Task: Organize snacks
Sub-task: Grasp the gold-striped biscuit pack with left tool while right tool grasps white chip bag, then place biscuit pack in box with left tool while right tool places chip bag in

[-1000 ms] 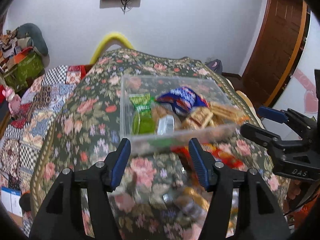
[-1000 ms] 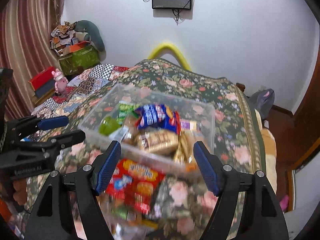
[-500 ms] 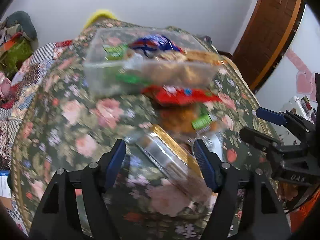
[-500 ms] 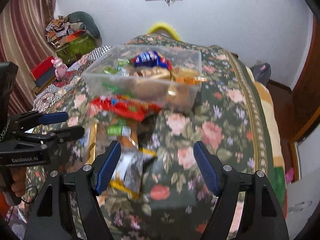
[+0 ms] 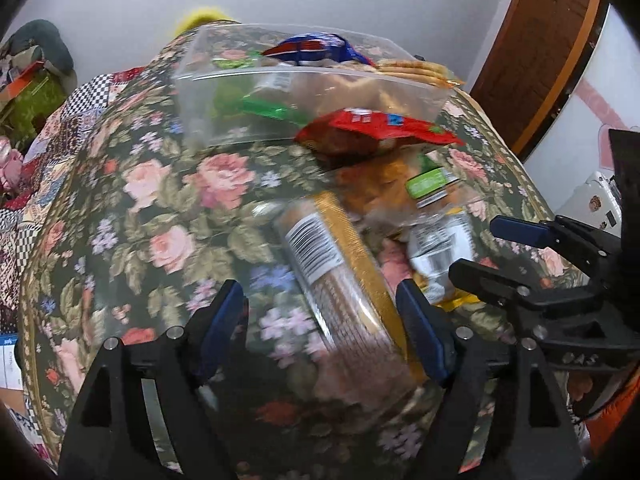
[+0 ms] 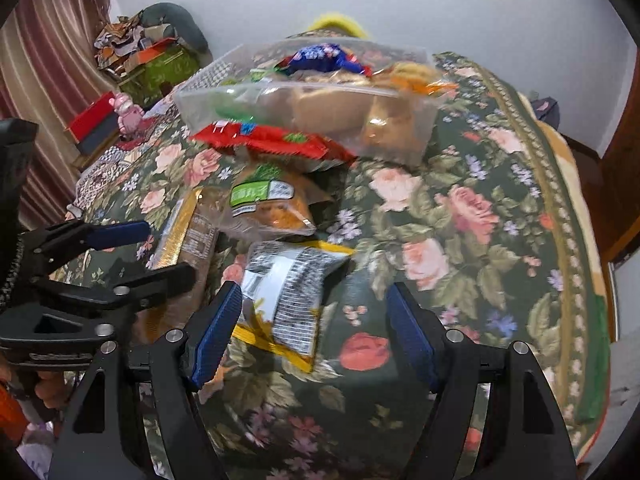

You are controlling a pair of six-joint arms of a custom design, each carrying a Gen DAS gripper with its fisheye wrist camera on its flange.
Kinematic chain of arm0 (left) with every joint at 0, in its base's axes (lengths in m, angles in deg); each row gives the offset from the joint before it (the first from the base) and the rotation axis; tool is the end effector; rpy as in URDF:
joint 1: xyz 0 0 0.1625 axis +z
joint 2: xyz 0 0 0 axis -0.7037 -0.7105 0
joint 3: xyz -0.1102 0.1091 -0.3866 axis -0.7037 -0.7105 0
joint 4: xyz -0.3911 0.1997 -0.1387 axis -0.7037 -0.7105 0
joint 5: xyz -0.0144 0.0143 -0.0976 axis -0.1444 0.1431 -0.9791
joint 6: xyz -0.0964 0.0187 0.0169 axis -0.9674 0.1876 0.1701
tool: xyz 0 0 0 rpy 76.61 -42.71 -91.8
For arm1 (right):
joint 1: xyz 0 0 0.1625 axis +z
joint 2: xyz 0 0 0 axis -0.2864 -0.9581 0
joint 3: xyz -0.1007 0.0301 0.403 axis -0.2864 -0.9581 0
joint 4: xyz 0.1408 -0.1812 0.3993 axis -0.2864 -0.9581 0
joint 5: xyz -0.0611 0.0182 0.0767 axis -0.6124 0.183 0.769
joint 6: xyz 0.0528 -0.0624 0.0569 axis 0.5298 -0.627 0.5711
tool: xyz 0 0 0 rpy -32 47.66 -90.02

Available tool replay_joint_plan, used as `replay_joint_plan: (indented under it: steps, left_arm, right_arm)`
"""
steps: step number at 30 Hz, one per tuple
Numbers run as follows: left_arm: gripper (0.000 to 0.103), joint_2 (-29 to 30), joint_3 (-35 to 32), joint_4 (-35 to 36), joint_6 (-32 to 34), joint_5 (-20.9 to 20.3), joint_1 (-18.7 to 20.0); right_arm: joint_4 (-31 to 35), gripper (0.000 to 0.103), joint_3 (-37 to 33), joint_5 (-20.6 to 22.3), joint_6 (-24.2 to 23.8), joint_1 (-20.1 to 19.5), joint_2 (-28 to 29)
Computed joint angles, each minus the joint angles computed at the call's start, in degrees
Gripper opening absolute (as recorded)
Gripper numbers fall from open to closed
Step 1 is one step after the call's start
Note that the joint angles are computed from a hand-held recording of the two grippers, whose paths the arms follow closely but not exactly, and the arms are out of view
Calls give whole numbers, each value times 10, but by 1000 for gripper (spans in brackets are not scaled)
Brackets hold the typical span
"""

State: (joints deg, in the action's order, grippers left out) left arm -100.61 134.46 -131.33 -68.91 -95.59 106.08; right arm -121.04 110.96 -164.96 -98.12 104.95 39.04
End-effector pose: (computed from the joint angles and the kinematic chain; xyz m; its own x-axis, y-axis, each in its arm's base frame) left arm -0.1678 -0.7474 0.0118 -0.7832 -0.1976 -0.5896 0.2101 0.8083 -0.5500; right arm 0.0889 -0.8283 0.1023 -0.5914 -0.6974 0.4048 -0.7780 0.6255 -0.0590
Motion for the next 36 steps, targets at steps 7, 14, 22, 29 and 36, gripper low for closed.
replay_joint_plan:
  steps: [7,14,22,29,36]
  left_arm:
    - [78,-10,11,13,-29,9,9]
    - [43,21,-15,-13,10,27,9]
    - [35,14,4,-47,37,41,-4]
    - [35,-3,20,-83,43,51,-16]
    - [35,-11,19,-123,75,55,-25]
  right_arm:
    - [22,66,-14,-9,14,2,18]
    - [6,45,0,-12,-1,3,10]
    - [-13,42,12,-3,6,-3,-6]
    - [-32,42,9,8,15,-6,-17]
    - [-48,41,-1,28,19,-3,-22]
